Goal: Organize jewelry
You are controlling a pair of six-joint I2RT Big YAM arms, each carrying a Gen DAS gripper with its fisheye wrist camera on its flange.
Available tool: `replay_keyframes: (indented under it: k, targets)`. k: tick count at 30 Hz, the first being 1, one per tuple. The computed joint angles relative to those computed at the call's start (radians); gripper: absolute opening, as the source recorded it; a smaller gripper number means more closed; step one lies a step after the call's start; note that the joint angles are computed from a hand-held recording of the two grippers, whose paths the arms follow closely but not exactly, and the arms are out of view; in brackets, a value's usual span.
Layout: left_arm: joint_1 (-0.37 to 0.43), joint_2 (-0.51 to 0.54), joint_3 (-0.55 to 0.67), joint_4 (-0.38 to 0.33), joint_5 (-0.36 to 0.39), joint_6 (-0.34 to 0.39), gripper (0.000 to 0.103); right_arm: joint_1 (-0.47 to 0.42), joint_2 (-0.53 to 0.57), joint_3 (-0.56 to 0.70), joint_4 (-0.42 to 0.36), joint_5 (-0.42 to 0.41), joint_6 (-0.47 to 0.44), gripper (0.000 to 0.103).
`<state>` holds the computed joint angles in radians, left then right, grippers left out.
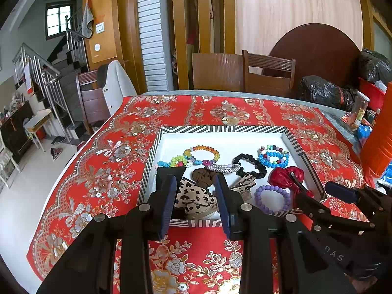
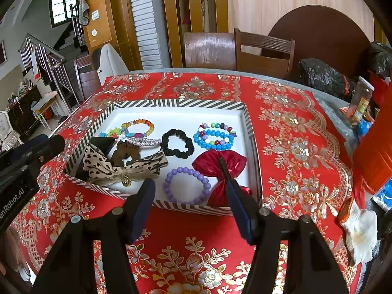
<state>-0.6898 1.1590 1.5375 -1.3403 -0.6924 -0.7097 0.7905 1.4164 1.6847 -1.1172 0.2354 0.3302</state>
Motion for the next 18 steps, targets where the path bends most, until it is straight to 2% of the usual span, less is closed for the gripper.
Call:
replay_keyframes:
  k: [18]
  targets:
    - [-0.001,0.001,-0.009,0.011,-0.001,0.001,0.028,-0.003,0.003,-0.002,0.002,-0.009,0.003,0.063]
